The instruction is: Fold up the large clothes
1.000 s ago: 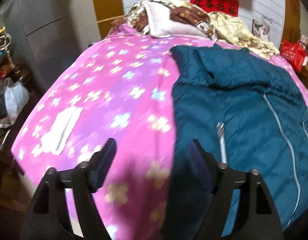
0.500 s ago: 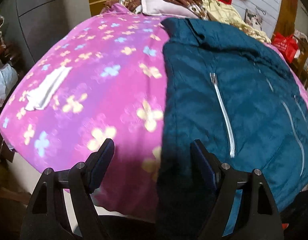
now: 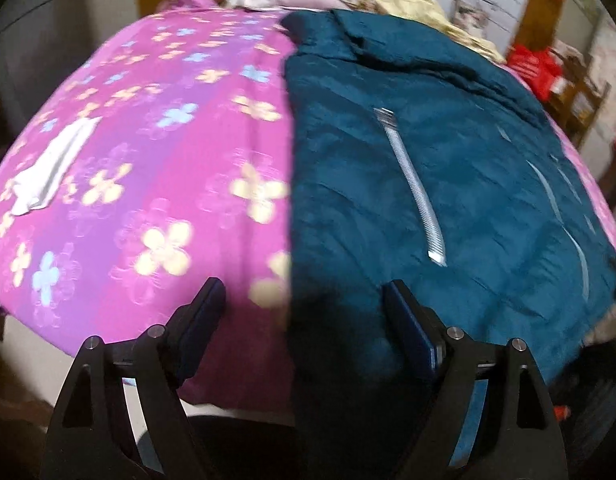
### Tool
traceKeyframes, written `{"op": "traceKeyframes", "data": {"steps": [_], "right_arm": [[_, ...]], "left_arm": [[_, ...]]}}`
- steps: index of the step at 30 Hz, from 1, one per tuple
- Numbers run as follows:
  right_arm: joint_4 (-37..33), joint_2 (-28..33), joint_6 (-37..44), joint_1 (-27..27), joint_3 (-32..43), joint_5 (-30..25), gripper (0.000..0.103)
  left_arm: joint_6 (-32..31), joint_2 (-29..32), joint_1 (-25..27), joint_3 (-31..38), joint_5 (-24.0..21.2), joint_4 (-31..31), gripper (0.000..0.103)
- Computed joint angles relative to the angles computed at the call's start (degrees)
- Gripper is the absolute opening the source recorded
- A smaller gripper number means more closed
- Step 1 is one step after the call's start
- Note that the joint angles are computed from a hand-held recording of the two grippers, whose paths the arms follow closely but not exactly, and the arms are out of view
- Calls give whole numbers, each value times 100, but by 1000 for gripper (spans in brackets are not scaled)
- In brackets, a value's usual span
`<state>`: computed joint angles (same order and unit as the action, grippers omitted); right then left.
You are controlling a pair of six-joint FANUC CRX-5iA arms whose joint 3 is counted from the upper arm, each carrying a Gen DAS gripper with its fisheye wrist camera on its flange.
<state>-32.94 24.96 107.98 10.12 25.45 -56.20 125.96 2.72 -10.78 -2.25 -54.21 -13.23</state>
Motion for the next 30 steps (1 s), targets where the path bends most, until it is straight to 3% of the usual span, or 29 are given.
{"op": "traceKeyframes", "data": {"steps": [4,8,13,19,27,30], "right_arm": [[-780,39,309,-318,112,-398,103],[-1445,195,898,-458,372,-1060,103],[-1078,98,1096,-126,157,-408,103],[-842,-57,1141,-4,-103,-100,103],[-693,-145,1137,89,-286,221,103],[-660,-138,1032,99,-273,237,103]], "left_arm": [[-981,-71,7,-278,402,730,84],[-1165,53,-199,-169,456,641,90],[-1030,14,-131,-291,803,794,90],[-622,-343,-131,-753,1152,879,90],[-925,-448,20,-1131,1679,1708,90],[-259,-217,-36,-701,1381,1134,89]]}}
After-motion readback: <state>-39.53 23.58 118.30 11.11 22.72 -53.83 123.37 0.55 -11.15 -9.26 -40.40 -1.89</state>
